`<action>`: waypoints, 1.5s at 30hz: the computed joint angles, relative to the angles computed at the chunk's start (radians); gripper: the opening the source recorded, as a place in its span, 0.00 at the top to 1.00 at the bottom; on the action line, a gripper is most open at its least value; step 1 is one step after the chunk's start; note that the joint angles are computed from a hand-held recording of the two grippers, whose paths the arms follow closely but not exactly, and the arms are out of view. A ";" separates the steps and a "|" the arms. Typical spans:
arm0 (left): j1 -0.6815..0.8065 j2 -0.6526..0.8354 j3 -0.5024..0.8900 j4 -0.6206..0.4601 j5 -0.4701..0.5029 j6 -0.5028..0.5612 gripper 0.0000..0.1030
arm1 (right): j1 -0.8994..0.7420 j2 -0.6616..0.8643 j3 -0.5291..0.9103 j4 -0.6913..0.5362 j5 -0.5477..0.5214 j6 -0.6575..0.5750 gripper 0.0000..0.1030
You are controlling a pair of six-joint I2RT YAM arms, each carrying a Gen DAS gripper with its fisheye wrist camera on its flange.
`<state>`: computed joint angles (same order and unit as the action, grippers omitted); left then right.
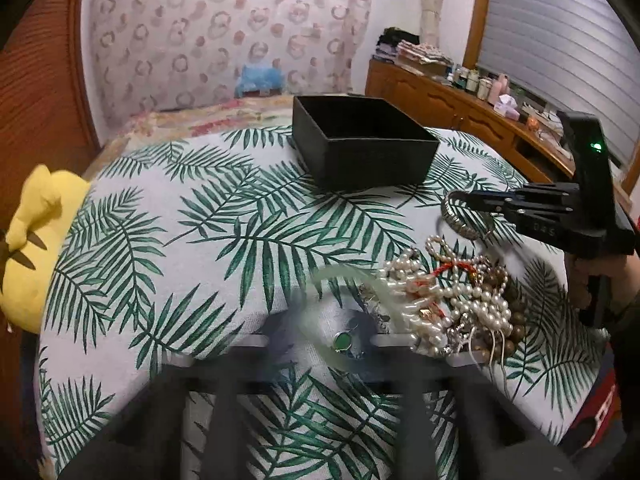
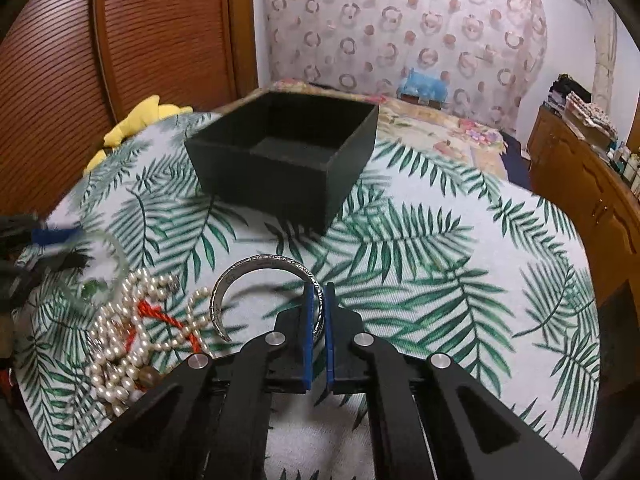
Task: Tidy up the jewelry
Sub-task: 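Move left tool to the jade bangle while right tool grasps the silver bangle, then grasp the jade bangle with left tool while right tool carries silver bangle to box, then release silver bangle into black box with right tool while left tool drops jade bangle in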
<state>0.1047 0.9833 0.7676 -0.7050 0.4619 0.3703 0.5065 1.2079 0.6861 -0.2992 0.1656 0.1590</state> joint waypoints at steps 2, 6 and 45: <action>0.007 0.025 0.022 -0.009 0.017 0.003 0.89 | -0.003 0.001 0.020 -0.011 -0.001 -0.005 0.95; -0.011 0.022 0.021 -0.014 -0.020 0.015 0.76 | 0.003 0.017 0.040 -0.023 0.007 -0.011 0.95; -0.110 0.204 0.261 0.115 -0.067 -0.097 0.94 | -0.097 0.297 0.397 0.021 -0.063 -0.060 0.94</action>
<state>-0.0057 1.1873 1.0285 -0.5899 0.3946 0.2734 0.4099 1.5049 1.0832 -0.2784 0.1024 0.0990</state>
